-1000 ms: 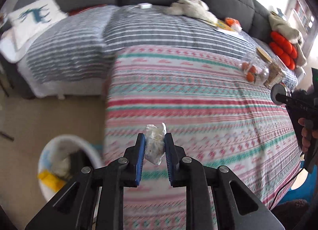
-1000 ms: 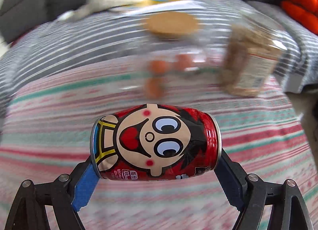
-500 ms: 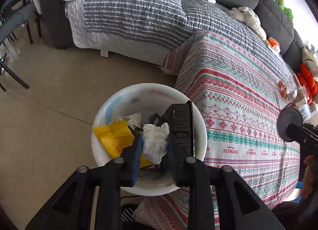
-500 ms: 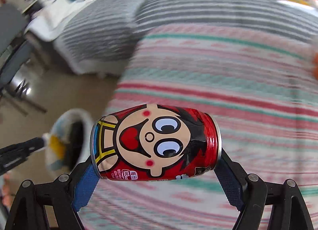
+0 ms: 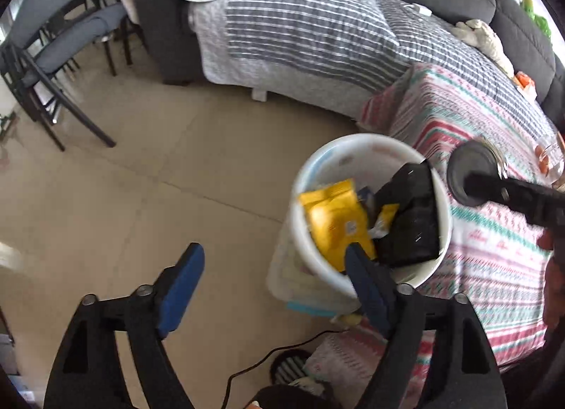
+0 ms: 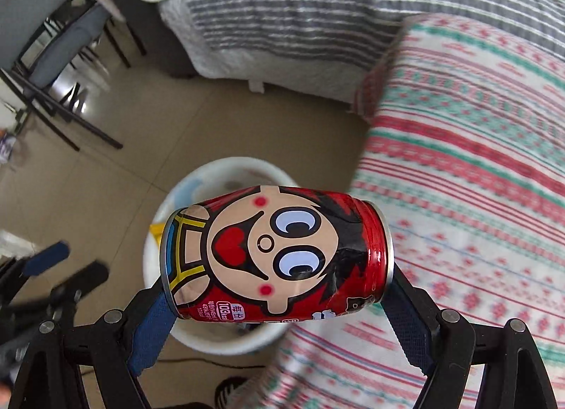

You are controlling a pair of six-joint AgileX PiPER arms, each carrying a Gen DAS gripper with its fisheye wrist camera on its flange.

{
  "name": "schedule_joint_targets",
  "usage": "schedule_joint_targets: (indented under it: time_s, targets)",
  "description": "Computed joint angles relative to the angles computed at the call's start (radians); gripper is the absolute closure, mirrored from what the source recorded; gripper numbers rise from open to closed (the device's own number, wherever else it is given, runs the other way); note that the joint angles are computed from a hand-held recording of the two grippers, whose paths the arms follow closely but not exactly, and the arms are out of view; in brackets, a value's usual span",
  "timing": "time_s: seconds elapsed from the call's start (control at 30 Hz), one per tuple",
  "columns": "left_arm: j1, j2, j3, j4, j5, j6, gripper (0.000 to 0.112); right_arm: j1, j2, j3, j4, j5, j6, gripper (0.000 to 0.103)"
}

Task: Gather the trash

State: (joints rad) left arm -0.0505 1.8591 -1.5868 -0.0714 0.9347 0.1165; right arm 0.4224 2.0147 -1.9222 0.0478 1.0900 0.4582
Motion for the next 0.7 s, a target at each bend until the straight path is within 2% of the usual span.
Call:
schedule_joint_targets:
  time_s: [0.13, 0.3, 0.4, 0.53, 0.6, 0.7]
  targets:
    - [0.021, -0.027, 0.056, 0.008, -0.022, -0.005, 0.022, 0.024, 0.097, -0.143, 0.017, 0.049, -0.006, 0.013]
    - [-0.006, -0.08, 0.131, 0.027, -0.052, -0.009, 0.019, 0.038, 0.082, -0.135, 0.014, 0.003, 0.011, 0.007]
    - [-0.046, -0.142, 0.184, 0.037, -0.081, -0.033, 0.017, 0.043, -0.007, -0.034, -0.027, -0.032, 0.045, 0.007]
    - [-0.132, -0.239, 0.264, 0.07, -0.11, -0.089, 0.016, 0.063, -0.236, 0.23, -0.168, -0.093, 0.158, 0.007]
    - [-0.195, -0.302, 0.312, 0.102, -0.118, -0.132, 0.016, 0.086, -0.358, 0.355, -0.267, -0.081, 0.24, 0.007]
    - [-0.305, -0.419, 0.392, 0.146, -0.133, -0.221, 0.016, 0.164, -0.571, 0.546, -0.459, -0.01, 0.415, 0.006]
